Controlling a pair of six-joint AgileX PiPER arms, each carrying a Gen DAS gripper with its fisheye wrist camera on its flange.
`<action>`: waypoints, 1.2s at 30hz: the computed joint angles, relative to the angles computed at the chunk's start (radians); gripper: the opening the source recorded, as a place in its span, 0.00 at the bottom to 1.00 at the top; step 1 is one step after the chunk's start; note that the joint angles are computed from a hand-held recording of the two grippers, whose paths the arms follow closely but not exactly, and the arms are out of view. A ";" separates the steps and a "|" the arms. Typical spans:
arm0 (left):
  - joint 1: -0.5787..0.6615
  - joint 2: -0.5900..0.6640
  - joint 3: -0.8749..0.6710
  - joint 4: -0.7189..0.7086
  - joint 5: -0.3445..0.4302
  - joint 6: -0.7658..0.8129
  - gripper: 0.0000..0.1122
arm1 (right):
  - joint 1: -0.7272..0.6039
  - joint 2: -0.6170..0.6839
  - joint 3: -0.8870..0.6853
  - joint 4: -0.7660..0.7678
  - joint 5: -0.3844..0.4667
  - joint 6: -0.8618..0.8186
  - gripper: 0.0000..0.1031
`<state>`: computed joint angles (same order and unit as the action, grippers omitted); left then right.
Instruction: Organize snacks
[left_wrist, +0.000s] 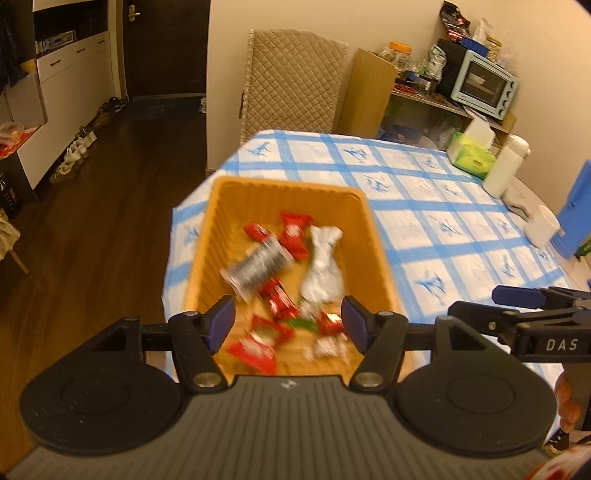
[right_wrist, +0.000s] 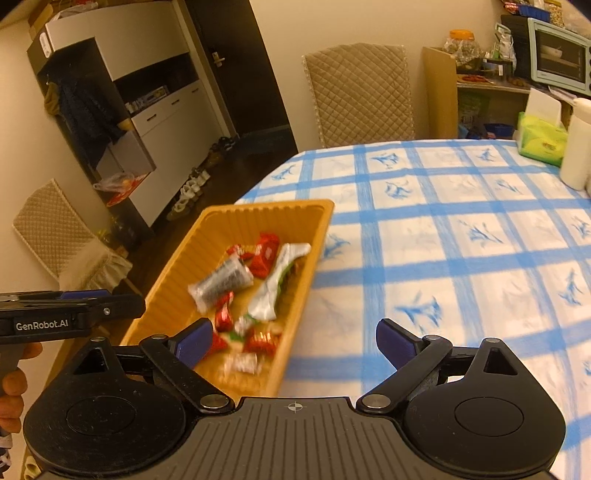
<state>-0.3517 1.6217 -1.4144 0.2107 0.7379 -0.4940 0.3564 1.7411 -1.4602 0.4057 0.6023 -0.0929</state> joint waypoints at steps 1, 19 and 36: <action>-0.024 -0.015 0.016 0.022 0.007 -0.035 0.55 | -0.004 -0.025 0.030 0.002 -0.003 -0.010 0.92; -0.468 -0.140 0.148 0.273 0.185 -0.545 0.55 | -0.139 -0.434 0.443 0.020 0.096 -0.103 0.92; -0.745 -0.129 0.131 0.373 0.317 -0.794 0.55 | -0.296 -0.673 0.619 0.081 0.226 -0.234 0.92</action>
<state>-1.0963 1.4932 -1.2830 0.5835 1.0550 -1.2879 0.0604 1.0683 -0.8415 0.4865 0.8283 -0.3270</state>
